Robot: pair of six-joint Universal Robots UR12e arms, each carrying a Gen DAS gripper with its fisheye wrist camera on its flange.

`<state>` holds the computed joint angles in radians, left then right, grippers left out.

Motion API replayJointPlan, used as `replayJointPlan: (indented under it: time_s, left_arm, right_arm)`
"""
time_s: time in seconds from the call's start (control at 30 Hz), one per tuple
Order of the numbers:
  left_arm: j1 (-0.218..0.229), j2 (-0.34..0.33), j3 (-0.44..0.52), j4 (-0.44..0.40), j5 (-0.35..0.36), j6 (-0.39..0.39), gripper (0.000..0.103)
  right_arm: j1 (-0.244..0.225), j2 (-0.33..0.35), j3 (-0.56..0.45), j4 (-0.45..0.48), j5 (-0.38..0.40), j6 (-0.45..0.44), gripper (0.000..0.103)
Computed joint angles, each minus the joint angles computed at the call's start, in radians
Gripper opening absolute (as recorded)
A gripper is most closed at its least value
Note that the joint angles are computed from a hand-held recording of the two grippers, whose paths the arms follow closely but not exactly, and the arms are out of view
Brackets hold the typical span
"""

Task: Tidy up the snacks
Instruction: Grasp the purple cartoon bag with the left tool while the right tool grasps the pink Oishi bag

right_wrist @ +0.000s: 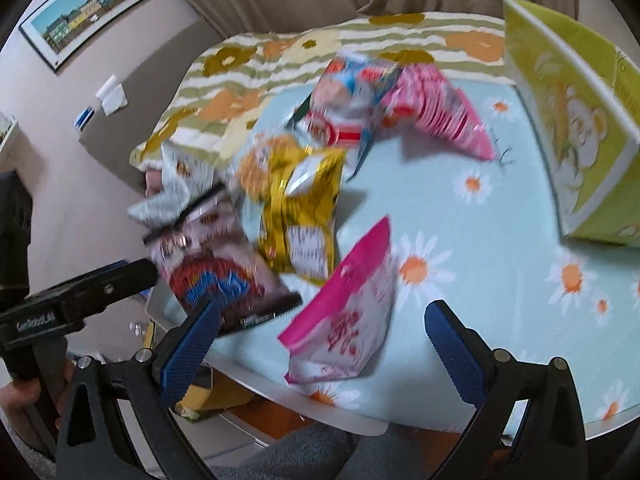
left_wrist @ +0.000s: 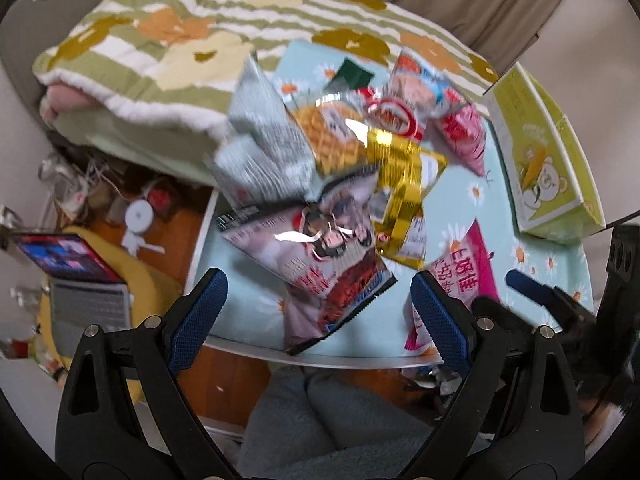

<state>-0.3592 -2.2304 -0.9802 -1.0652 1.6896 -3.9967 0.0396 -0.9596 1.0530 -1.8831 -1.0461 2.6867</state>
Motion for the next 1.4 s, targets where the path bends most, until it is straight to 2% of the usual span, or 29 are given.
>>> replayJointPlan:
  time_s: [0.23, 0.4, 0.43, 0.47, 0.57, 0.77, 0.93, 1.07, 1.2, 1.27, 1.4]
  left_arm:
    - [0.000, -0.044, 0.012, 0.058, -0.019, -0.027, 0.092]
    - [0.002, -0.062, 0.013, 0.091, -0.008, -0.065, 0.092]
    - [0.003, -0.064, 0.013, 0.094, -0.007, -0.068, 0.087]
    - [0.005, -0.063, 0.010, 0.094, -0.004, -0.071, 0.077]
    - [0.009, -0.061, -0.002, 0.101, -0.018, -0.076, 0.066]
    - [0.009, -0.048, -0.022, 0.109, -0.025, -0.067, 0.056]
    - [0.000, -0.038, -0.023, 0.116, 0.016, -0.049, 0.056]
    - [-0.011, -0.036, -0.009, 0.097, 0.054, -0.011, 0.056]
    - [-0.017, -0.037, 0.006, 0.078, 0.077, 0.015, 0.056]
    - [-0.016, -0.034, 0.002, 0.081, 0.073, 0.016, 0.056]
    - [-0.014, -0.024, -0.012, 0.088, 0.059, 0.005, 0.056]
  right_arm:
    - [0.004, 0.001, 0.048, -0.081, -0.016, -0.007, 0.101]
    - [0.005, 0.008, 0.049, -0.095, -0.020, -0.027, 0.095]
    - [0.005, 0.009, 0.049, -0.095, -0.016, -0.028, 0.094]
    - [0.005, 0.011, 0.048, -0.095, -0.014, -0.028, 0.092]
    - [0.005, 0.013, 0.051, -0.096, -0.011, -0.032, 0.090]
    - [0.007, 0.013, 0.057, -0.100, -0.002, -0.040, 0.084]
    - [0.010, 0.014, 0.054, -0.102, -0.014, -0.041, 0.082]
    - [0.012, 0.020, 0.046, -0.082, -0.023, -0.046, 0.069]
    - [0.014, 0.020, 0.049, -0.088, -0.026, -0.053, 0.064]
    - [0.015, 0.019, 0.049, -0.088, -0.029, -0.063, 0.055]
    - [0.013, 0.016, 0.048, -0.095, -0.022, -0.051, 0.047]
